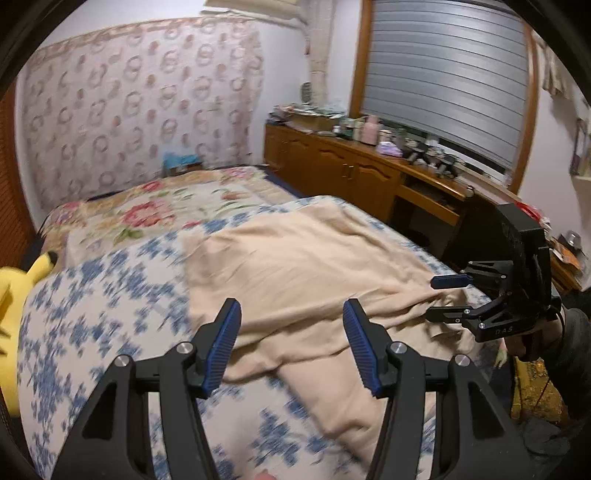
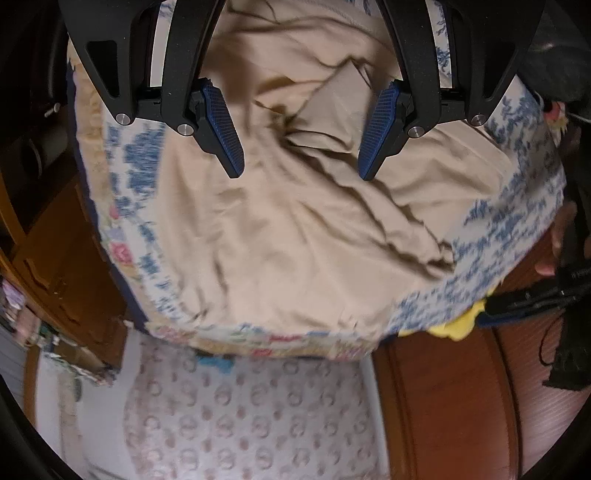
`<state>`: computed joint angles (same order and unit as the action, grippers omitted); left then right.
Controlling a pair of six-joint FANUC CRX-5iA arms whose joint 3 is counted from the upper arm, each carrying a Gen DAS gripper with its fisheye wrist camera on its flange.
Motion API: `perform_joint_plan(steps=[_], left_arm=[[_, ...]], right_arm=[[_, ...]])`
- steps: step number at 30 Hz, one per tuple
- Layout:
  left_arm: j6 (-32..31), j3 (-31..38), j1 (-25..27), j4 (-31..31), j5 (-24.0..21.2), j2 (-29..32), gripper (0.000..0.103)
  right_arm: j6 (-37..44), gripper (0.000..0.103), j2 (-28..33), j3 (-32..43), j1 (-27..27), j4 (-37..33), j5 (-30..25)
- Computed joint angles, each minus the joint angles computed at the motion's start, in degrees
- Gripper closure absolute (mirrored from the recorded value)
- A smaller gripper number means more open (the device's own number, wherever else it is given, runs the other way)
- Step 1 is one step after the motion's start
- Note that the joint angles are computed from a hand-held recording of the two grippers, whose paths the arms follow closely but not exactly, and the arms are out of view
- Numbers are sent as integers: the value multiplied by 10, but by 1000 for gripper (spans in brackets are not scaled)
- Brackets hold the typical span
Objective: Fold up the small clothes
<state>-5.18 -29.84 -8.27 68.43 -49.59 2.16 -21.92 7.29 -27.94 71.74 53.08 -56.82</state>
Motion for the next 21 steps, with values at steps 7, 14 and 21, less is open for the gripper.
perform_joint_plan(steps=[7,14,21], left_arm=[[4,-26,20,5,46,1,47],[5,-34,31,14,58,1,47],[-5,-41,29,33,61,-8,47]], right_arm=[[40,82,18,12,-17,-27,26],[-11,97,-3,-11,-2,36,8],[-45,97,-23,-5,42,83,-84]])
